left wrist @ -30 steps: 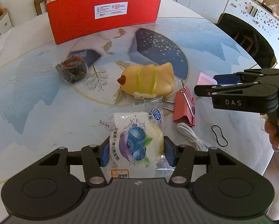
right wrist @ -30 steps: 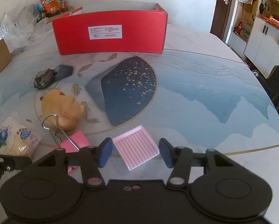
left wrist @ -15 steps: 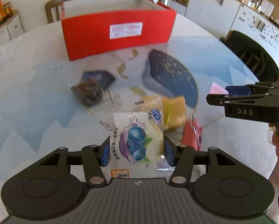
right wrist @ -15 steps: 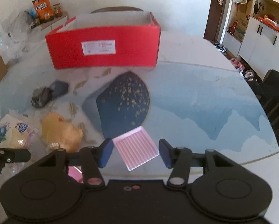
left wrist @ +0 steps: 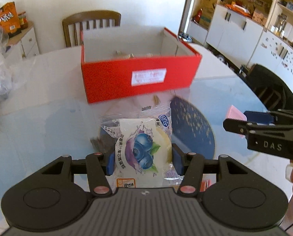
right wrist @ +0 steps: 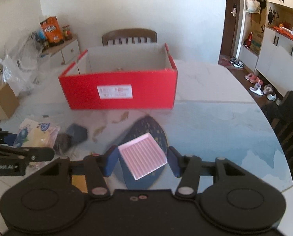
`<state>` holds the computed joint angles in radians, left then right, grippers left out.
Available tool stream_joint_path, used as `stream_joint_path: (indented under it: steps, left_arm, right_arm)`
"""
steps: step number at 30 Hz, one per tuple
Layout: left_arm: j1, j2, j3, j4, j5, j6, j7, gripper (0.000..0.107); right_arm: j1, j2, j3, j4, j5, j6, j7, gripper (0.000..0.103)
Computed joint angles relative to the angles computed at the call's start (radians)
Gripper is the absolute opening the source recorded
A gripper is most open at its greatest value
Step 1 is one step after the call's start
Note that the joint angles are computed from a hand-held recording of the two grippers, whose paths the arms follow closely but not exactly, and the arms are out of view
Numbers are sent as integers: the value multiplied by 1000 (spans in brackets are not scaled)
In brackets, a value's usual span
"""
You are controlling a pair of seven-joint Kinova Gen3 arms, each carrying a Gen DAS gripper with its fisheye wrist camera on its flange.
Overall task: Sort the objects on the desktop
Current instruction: 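Carry the bread packet and sticky-note pad over the red shoebox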
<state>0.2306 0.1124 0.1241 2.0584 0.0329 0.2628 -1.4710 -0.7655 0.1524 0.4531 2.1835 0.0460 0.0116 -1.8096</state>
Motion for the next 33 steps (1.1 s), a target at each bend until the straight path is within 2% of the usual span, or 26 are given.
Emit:
stream_joint_path:
  steps: [5,8,20,28,33]
  left_arm:
    - [29,11,-35,-53,-63,-12,73,54]
    - [40,23,-49,-90,-98,-6,112,54]
    - [49,96,-75,-240,-162,29,163,54]
    - [44,170,-83,-362,-173,75,150,54]
    - [17,239,-68,-478,-141,145,111,54]
  right_arm:
    - [99,-3,-92,-46,-4,-8,19,53]
    - [220,-1,-209,-82,-13,-5,41,53]
    - [547,51,-537,-227,-27,14,123,53]
    - [596,109,-580,-321,-32,39,180,53]
    - [622,157,-602,-389,-41,62,212,53]
